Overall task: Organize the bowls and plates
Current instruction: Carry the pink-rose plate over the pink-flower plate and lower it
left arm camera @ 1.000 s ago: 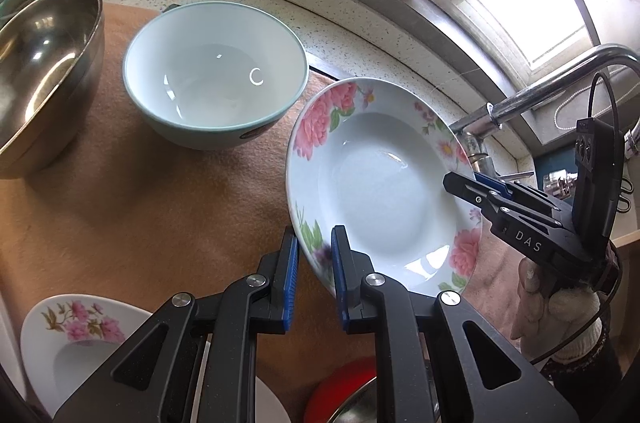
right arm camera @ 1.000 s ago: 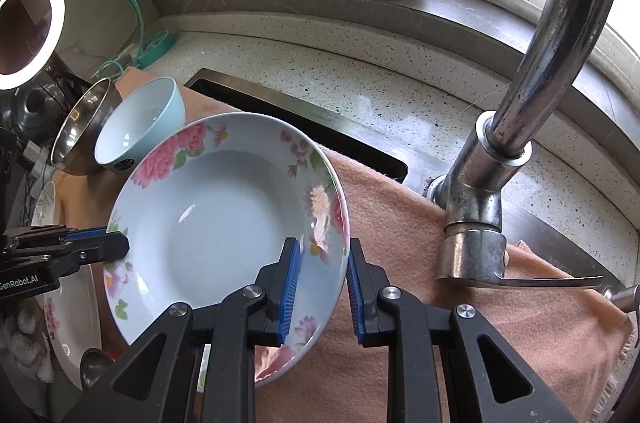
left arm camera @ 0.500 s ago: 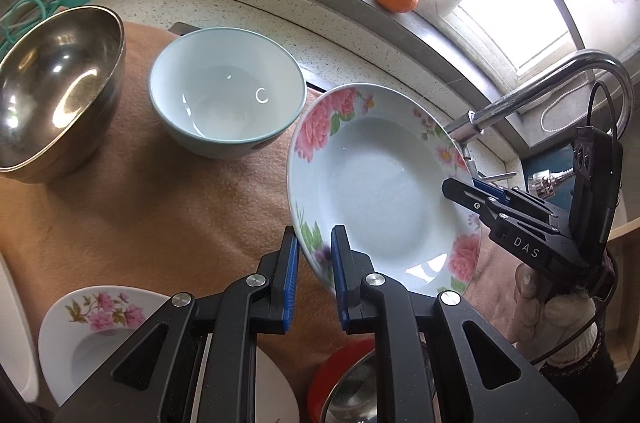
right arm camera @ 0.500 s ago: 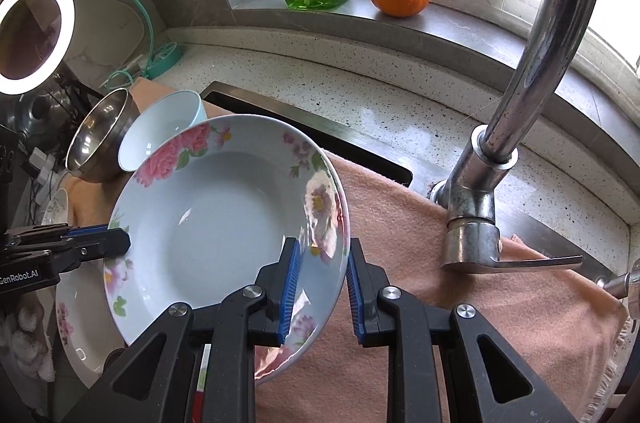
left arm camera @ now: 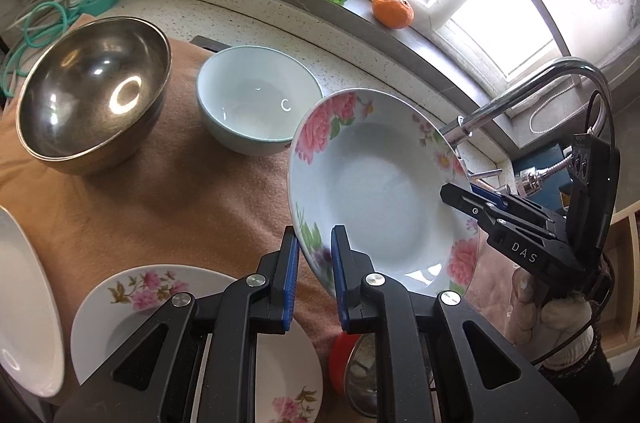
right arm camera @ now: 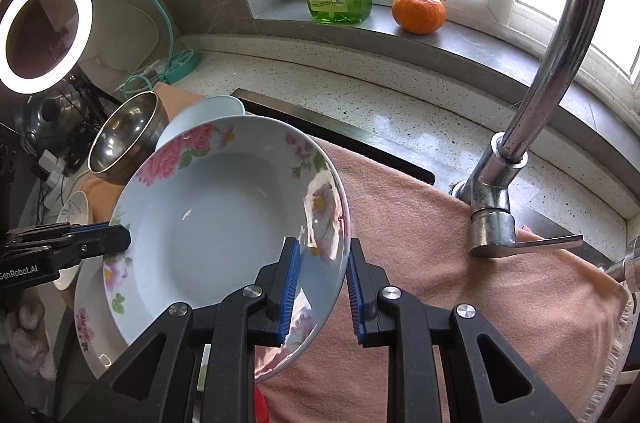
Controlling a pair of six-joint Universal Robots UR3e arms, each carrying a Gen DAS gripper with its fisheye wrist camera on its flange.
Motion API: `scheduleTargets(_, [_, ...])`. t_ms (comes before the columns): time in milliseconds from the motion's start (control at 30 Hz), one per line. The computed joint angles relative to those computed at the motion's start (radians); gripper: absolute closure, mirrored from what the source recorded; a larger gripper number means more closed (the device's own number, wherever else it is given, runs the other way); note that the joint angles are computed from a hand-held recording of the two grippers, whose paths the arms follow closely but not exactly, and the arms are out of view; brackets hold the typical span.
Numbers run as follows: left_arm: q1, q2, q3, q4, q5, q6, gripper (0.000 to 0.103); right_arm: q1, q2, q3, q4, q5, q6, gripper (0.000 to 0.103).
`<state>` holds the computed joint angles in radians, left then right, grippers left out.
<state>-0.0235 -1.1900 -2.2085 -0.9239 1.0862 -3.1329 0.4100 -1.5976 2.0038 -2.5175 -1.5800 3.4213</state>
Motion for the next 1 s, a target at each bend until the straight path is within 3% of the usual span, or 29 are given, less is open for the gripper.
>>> scheduleTargets(367, [0.23,0.238,-0.016,-0.334,-0.088,0.259,0.089,0.173,0.06,-0.111,0.044,-0.103,0.154,0.082])
scheduleTargets(533, [0.397,0.365,0.001,-0.586,-0.124,0.461,0.089,0.256,0.117,-0.187,0.069,-0.146,0.227,0.082])
scheduleTargets(700, [0.613,0.485,0.05,-0.908,-0.142,0.731,0.089,0.339,0.179,-0.262,0.09,-0.186,0.308,0.082])
scheduleTargets(867, [0.821,0.551,0.115,-1.193,-0.12,0.999,0.089,0.423,0.242,-0.344,0.125,-0.239,0.387,0.082])
scheduleTargets(1000, [0.95,0.579,0.156,-1.352,-0.087,1.163,0.089,0.475,0.279,-0.391,0.147,-0.269,0.446,0.082])
